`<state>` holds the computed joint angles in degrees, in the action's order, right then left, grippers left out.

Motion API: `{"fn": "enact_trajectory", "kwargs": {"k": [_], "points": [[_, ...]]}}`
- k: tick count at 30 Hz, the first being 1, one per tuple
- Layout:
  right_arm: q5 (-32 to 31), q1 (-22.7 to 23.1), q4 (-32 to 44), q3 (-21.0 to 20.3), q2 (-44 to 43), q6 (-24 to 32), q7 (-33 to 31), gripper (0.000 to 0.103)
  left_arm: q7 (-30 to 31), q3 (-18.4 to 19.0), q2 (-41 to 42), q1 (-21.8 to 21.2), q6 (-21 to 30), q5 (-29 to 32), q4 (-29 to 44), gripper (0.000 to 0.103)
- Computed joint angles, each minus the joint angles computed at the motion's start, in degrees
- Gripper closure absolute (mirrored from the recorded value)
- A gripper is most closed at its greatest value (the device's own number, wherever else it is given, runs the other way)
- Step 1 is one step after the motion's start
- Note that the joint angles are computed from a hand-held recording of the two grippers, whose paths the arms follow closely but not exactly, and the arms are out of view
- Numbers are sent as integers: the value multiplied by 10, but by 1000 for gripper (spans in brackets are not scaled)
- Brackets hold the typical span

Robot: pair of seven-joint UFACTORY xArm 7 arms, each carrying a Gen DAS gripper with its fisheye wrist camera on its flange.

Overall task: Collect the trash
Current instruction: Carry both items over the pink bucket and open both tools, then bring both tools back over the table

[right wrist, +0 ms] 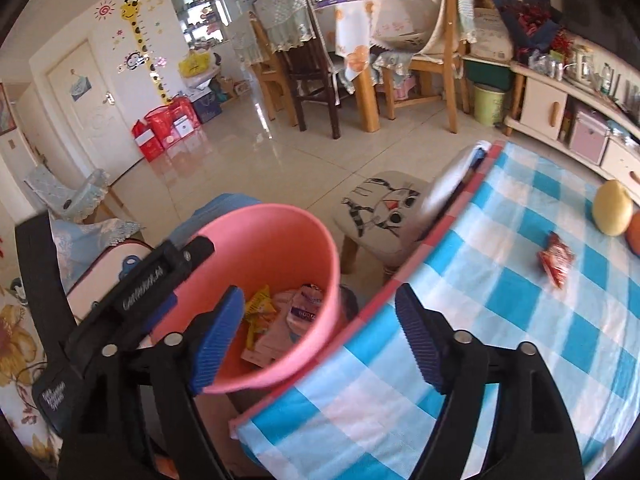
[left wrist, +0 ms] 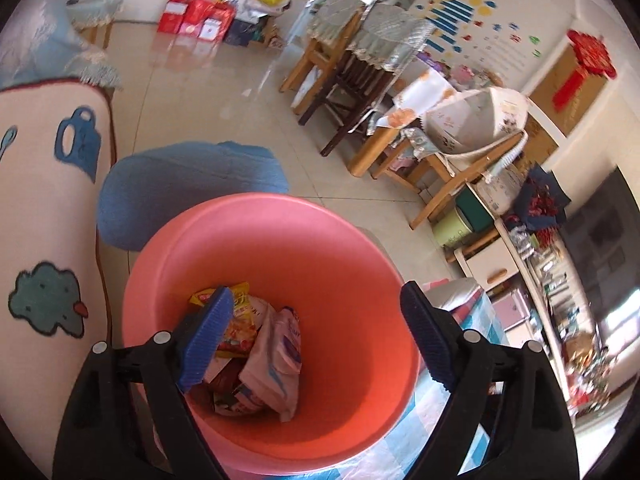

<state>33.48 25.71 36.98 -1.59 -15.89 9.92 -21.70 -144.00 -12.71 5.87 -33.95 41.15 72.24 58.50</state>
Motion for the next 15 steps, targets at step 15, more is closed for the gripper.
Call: {"fn": "enact_trajectory", "kwargs": {"k": [15], "points": [[-264, -145, -182, 47, -216, 21, 144, 13, 33, -3, 73, -68, 27, 186, 104, 8]]}}
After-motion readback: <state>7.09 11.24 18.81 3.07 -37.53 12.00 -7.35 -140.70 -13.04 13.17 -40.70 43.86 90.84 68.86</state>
